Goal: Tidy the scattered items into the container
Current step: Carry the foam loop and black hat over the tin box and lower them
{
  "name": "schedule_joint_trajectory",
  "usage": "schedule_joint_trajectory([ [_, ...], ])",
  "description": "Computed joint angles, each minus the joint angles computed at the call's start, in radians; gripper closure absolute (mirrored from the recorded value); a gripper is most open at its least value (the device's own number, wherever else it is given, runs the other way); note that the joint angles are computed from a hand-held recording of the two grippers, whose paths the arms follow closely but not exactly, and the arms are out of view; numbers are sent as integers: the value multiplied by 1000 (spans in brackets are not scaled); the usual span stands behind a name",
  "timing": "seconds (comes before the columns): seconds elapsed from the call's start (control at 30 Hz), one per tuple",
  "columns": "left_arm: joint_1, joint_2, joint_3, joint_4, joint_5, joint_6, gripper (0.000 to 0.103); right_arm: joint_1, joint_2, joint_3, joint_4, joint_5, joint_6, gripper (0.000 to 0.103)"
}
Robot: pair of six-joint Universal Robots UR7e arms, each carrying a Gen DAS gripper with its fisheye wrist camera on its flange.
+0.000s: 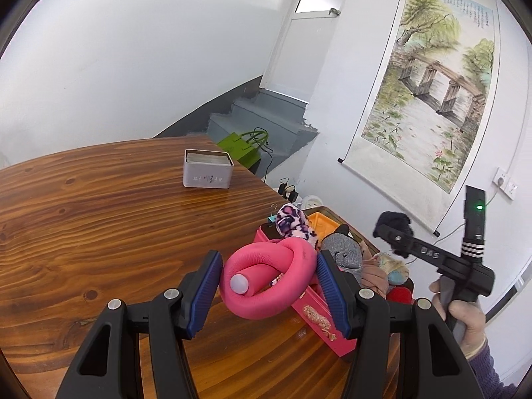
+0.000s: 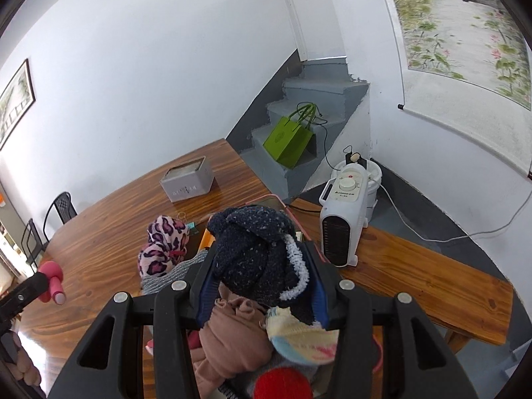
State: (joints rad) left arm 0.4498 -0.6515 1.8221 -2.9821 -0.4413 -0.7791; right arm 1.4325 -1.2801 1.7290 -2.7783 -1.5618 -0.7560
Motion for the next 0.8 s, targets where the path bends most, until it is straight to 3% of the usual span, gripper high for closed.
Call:
schedule_joint_trajectory([
  [0.17,4,-4,3,2,-6,0,43,8,47,-35,51,-70,-24,52],
  [0.4,15,16,-12,-40,-23,24,43,24,73,-21,-9,-172,-133,52],
  [0.6,18,30,-34,-40,-28,45,43,4,62,-43,52,-115,-101,52],
  [0.8,23,44,-66,-48,-30,81,43,-20,22,-42,111,-17,-51,41],
])
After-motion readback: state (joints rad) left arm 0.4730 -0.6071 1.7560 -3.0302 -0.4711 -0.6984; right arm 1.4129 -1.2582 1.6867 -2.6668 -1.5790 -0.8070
